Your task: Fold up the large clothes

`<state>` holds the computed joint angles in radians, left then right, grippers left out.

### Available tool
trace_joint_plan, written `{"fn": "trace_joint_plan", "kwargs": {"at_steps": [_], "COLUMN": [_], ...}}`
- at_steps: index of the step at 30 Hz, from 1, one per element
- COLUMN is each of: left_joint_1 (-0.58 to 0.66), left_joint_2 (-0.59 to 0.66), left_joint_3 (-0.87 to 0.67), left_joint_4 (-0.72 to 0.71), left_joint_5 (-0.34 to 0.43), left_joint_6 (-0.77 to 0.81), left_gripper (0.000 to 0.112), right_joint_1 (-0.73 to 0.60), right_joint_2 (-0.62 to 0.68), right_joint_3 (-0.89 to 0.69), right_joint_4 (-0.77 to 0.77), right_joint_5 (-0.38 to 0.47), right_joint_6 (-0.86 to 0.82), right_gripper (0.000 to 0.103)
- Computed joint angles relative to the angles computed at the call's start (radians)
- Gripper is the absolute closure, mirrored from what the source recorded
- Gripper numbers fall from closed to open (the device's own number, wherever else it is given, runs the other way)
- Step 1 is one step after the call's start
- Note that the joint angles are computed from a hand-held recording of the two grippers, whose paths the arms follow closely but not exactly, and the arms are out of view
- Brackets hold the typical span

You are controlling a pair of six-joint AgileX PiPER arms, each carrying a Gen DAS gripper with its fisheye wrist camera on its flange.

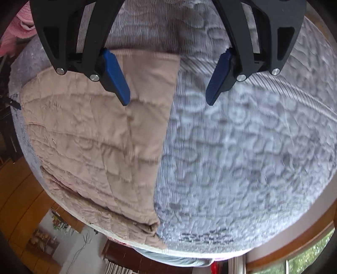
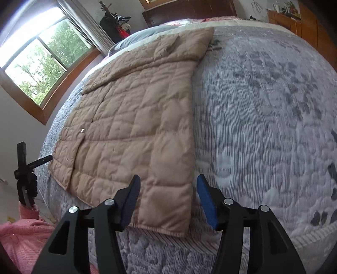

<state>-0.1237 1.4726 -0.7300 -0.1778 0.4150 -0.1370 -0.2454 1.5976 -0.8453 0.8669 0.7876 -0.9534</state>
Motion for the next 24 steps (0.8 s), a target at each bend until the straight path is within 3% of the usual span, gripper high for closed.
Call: {"fn": "trace_joint_plan", "kwargs": {"at_steps": [4,9,14,17,21,24], "left_joint_1": [-0.009,-0.055,-0.046,-0.039,-0.002,0.005], "left_joint_2": [0.003,0.023,0.016,0.000,-0.057,-0.118], "left_joint_3": [0.028,0.025,0.038,0.054,0.095,0.125], "left_joint_4": [-0.121,-0.102,-0.187,-0.243,-0.403,-0.407], "left_joint_5": [-0.029,-0.046,-0.064,-0.077,-0.079,-0.058], "left_joint_6": [0.101,0.074,0.151,0.204,0.343,0.354], "left_gripper": [0.040,0.048,0.082,0.098,0.102,0.103], "right_joint_1": [-0.002,0.013,0.028,0.034,0.004,-0.039], "right_joint_2": [0.014,0.019,0.016,-0.001,-0.045,-0.091], "right_joint_3": [0.024,0.063,0.084,0.100,0.122,0.146], "right_joint_4": [0.019,0.060,0.100,0.130,0.141,0.143], "right_joint_5": [0.002,-0.024,-0.037,-0.043,-0.021,0.027], "right_joint_6": [-0.032,-0.084,-0.126,-0.148,-0.182,-0.220], "right_gripper": [0.047,0.052,0.084,0.090,0.091,0.091]}}
